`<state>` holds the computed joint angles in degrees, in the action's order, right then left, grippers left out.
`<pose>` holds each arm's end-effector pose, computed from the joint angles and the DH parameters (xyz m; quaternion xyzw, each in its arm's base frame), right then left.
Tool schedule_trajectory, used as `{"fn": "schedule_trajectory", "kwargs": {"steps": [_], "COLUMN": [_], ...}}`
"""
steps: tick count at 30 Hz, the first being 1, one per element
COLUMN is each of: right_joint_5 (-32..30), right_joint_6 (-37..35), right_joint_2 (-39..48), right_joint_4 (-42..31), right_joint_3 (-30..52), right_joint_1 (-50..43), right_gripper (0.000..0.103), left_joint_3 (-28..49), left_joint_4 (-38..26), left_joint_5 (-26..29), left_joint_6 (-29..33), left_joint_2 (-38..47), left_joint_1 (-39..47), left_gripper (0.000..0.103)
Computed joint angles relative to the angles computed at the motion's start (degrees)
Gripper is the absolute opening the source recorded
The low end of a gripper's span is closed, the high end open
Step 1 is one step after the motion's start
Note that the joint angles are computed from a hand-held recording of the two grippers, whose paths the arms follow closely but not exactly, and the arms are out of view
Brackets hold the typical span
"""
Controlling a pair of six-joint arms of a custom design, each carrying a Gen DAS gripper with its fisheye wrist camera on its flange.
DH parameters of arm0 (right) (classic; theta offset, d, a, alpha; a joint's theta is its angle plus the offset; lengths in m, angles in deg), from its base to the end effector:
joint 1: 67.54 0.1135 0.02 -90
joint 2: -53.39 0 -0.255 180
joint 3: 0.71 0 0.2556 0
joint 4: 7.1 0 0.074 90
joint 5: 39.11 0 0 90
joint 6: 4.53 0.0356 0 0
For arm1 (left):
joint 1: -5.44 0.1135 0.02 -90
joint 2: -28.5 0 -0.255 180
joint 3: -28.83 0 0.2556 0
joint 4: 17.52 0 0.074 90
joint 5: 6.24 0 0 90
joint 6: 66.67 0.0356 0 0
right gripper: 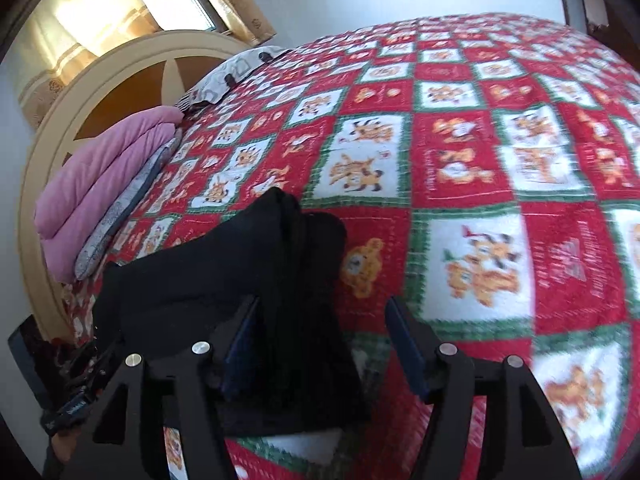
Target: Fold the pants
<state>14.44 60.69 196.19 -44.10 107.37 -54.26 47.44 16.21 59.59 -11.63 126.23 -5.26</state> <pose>0.4481 0.1275 0.0246 -0.3527 0.8703 0.2921 0.1811 0.1769 -0.0186 0.0394 -0.2678 0.8678 0.0345 0.4172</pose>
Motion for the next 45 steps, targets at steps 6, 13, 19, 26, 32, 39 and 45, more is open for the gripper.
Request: {"fn": "schedule_trajectory", "kwargs": {"steps": [6,13,19,26,32,39,45], "right_joint_5": [-0.5,-1.2,-5.6,-8.5,-9.4,-10.2,-10.9], "right_joint_6": [-1.6,-6.5,-11.8,-16.4,-17.9,-19.6,-20.8], "right_joint_2": [-10.5,-26.8,-37.7,-48.6,-51.1,-53.3,-55.1], "right_joint_4": [5.9,12.1,10.4,8.8,7.7,5.9,5.1], "right_joint_3": [-14.5,-34.8,-44.3,-51.0,-52.3,-53.1,-54.1], "right_joint_1": [-5.3,-13.7,-19.5,-22.9,-24.8,-26.1,-26.8], "right_gripper": [0.065,0.065,0.065,0.066,0.066,0.066,0.066], "left_joint_3": [-4.3,3.1,7.9,10.2,11.0,11.8,12.4], "left_joint_4": [-21.5,-55.8,-64.1,-65.2,-66.0,-66.8,-66.7], "left_joint_5": [-13.2,-25.9,-29.6,-30.8,-31.3,-31.8,-32.0], "left_joint_6": [-11.6,-25.3,-33.4,-35.3,-36.9,-37.6,-37.7], "left_joint_2": [-23.1,-39.5,-37.2,-34.8,-34.0,-33.7,-32.6], "left_joint_1": [-16.7,-34.8,-42.6,-45.3,-46.7,-47.5,-47.9], "left_gripper": [0.089,0.1,0.101,0.101,0.101,0.101,0.103]}}
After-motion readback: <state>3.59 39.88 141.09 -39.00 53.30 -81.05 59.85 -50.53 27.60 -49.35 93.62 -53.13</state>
